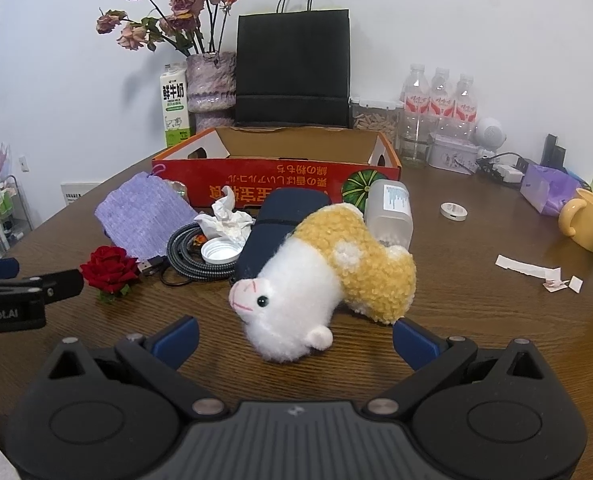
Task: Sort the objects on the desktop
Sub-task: 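Grasp the plush sheep with the right tool while the left tool grasps the red rose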
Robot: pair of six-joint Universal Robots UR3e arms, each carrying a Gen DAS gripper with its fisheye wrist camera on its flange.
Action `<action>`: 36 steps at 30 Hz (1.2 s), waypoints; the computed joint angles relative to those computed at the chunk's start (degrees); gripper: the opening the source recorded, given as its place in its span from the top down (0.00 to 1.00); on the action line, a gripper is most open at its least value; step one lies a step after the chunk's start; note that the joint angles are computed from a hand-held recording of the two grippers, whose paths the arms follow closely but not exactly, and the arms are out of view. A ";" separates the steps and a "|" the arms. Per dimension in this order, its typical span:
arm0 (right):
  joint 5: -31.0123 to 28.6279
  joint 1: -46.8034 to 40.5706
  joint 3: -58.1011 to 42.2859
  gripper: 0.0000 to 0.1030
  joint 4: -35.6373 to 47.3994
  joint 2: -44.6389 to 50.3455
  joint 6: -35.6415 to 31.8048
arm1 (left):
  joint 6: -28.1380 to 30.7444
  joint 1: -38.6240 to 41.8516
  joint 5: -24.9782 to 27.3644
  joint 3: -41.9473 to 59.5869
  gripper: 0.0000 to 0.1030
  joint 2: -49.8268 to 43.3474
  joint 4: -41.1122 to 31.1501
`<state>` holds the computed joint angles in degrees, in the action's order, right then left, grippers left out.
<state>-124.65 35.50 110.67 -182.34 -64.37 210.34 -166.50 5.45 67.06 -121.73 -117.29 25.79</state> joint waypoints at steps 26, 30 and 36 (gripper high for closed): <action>12.70 -9.27 -5.58 0.26 6.81 0.32 3.00 | -0.16 -4.46 5.73 20.77 0.00 -10.03 -14.91; 14.07 -9.94 -6.89 0.33 8.20 0.91 4.05 | 1.19 -4.18 3.94 21.88 0.14 -10.52 -16.26; 15.43 -10.50 -6.11 0.38 7.27 0.98 5.44 | 3.23 -3.44 0.85 22.22 0.51 -10.52 -19.44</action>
<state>-109.22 25.00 104.56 -175.07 -63.38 215.78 -163.28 2.02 67.91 -99.52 -127.81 6.35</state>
